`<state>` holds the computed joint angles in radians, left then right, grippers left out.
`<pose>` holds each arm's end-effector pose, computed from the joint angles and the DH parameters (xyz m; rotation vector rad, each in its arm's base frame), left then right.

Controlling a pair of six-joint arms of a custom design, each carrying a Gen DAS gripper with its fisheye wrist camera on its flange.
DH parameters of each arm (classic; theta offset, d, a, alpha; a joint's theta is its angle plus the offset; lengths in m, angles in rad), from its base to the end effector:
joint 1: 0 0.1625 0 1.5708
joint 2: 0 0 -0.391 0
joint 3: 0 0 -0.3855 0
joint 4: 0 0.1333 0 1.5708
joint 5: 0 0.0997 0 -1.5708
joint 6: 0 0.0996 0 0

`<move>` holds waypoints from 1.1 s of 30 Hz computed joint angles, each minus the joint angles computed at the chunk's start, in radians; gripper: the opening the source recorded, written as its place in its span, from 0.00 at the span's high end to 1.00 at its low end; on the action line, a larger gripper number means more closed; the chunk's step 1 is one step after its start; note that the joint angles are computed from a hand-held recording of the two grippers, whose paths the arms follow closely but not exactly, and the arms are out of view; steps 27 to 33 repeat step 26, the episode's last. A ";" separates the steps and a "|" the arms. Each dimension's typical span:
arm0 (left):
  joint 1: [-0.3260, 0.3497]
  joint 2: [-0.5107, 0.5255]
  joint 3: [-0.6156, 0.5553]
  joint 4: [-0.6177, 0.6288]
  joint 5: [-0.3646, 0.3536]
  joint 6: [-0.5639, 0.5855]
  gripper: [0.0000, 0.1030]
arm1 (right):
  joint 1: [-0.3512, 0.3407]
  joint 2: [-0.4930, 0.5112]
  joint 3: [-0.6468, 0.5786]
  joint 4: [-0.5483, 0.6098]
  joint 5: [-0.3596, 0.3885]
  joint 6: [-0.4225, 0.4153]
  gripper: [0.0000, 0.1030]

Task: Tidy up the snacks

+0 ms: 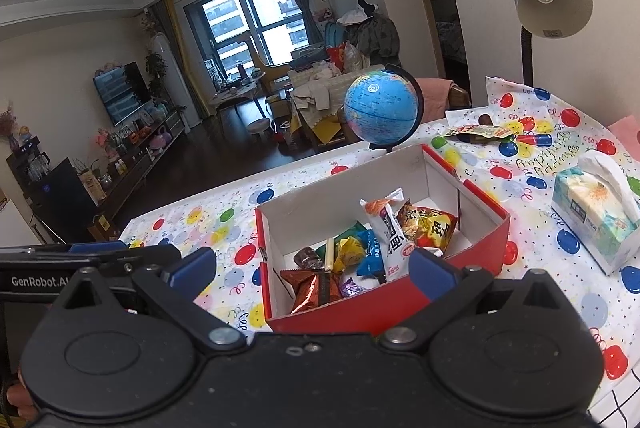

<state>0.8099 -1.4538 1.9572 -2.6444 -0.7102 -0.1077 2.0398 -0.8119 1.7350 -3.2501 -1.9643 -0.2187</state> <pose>-0.1951 -0.5078 0.3640 0.4580 2.3448 -1.0868 0.3729 -0.5255 0.1403 0.6933 -2.5565 1.1064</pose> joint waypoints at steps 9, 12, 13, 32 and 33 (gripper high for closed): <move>-0.008 0.004 0.008 -0.015 0.020 0.002 0.00 | 0.000 -0.001 0.000 0.005 0.001 0.006 0.00; -0.010 0.005 0.009 -0.015 0.023 -0.002 0.00 | 0.001 -0.003 0.003 0.005 0.004 0.012 0.00; -0.010 0.005 0.009 -0.013 0.022 -0.004 0.00 | 0.001 -0.003 0.003 0.005 0.004 0.012 0.00; -0.005 0.004 0.007 0.016 0.012 -0.047 0.00 | 0.000 -0.003 0.002 0.008 0.003 0.013 0.00; -0.005 0.004 0.007 0.016 0.012 -0.047 0.00 | 0.000 -0.003 0.002 0.008 0.003 0.013 0.00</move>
